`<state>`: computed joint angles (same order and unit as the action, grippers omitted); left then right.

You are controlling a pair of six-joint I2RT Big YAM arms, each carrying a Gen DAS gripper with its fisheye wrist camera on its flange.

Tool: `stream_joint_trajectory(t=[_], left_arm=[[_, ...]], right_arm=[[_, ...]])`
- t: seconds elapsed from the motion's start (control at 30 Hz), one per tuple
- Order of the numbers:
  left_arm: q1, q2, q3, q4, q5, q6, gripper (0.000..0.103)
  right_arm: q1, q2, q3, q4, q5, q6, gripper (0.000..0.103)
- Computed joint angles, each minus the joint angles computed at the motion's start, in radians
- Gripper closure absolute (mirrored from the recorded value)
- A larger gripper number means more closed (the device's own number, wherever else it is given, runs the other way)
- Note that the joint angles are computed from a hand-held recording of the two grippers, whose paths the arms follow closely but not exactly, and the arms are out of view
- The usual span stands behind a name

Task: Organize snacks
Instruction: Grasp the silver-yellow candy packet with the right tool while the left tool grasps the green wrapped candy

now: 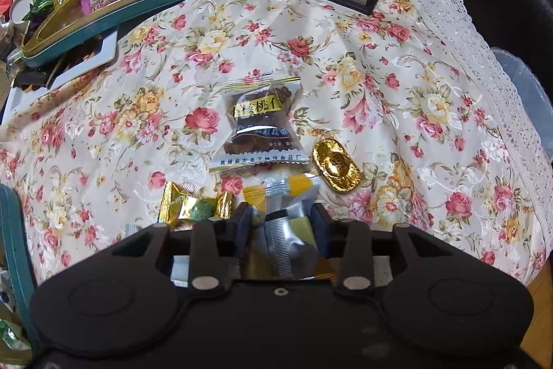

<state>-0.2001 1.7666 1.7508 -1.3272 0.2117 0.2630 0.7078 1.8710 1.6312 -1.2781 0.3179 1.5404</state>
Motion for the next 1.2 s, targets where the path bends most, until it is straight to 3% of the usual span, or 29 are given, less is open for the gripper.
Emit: stream_joint_trajectory(t=[0.23, 0.53, 0.7, 0.93, 1.2], left_arm=[[-0.043, -0.013, -0.035, 0.017, -0.019, 0.002, 0.049], [-0.117, 0.006, -0.062, 0.026, -0.045, -0.023, 0.049], [-0.159, 0.002, -0.115, 0.029, -0.078, 0.026, 0.049], [-0.17, 0.004, -0.176, -0.024, -0.064, 0.06, 0.049], [-0.196, 0.003, -0.212, 0.031, -0.115, 0.044, 0.05]], right_arm=[[-0.012, -0.103, -0.098, 0.074, -0.003, 0.052, 0.075], [-0.008, -0.172, -0.141, 0.099, -0.016, 0.09, 0.075], [-0.004, -0.194, -0.168, 0.124, -0.038, 0.072, 0.075], [-0.003, -0.25, -0.23, 0.179, -0.043, 0.111, 0.075], [-0.001, -0.269, -0.239, 0.209, -0.031, 0.111, 0.075]])
